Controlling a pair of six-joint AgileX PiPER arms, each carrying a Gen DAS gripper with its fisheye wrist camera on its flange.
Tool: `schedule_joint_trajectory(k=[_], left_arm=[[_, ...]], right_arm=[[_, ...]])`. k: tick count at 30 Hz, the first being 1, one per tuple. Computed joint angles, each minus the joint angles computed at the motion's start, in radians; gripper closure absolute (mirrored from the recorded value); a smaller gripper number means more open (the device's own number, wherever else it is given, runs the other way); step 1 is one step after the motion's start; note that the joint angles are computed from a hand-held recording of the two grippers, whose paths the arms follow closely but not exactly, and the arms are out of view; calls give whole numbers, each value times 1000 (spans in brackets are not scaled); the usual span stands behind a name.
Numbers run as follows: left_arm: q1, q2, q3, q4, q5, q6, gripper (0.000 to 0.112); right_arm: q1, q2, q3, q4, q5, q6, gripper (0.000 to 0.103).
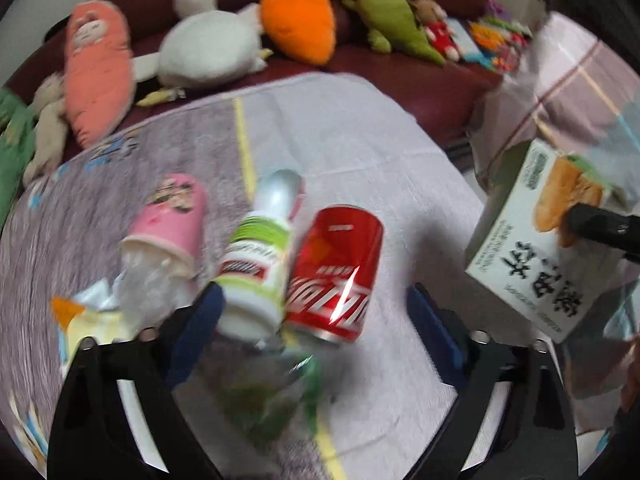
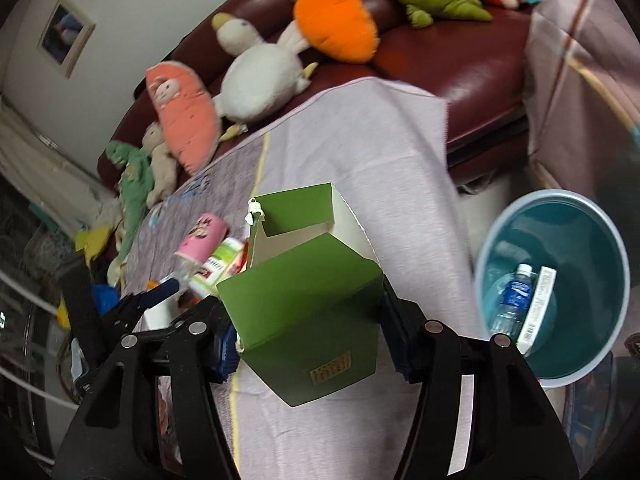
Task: Collect trash
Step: 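Grasp the red cola can with the left tool while the right tool lifts the green box, then drop the green box into the bin with the right tool while the left tool drops the cola can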
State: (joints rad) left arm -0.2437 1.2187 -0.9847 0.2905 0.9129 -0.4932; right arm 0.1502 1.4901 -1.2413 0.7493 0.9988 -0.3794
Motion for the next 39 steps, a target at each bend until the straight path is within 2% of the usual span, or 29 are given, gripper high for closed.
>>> schedule_joint_trajectory(k=[2, 10, 11, 12, 18, 23, 32, 39], left_arm=[[-14, 69, -15, 24, -10, 1, 35], [-54, 220, 2, 114, -43, -69, 36], [-57, 231, 6, 118, -48, -76, 49], [-50, 238, 9, 103, -53, -72, 56], [-31, 183, -20, 33, -24, -69, 57], [-149, 153, -101, 27, 27, -106, 57], [-347, 307, -313, 0, 46, -149, 56], [-416, 457, -468, -46, 55, -120, 56]], right_arm=[[-31, 6, 11, 18, 7, -20, 45], [-124, 40, 35, 56, 30, -84, 45], [-134, 45, 38, 59, 30, -90, 45], [-139, 45, 42, 61, 29, -95, 45], [-211, 48, 47, 83, 39, -129, 45], [-317, 41, 41, 105, 62, -161, 45], [-519, 29, 23, 42, 47, -175, 45], [-538, 56, 33, -82, -53, -132, 44]])
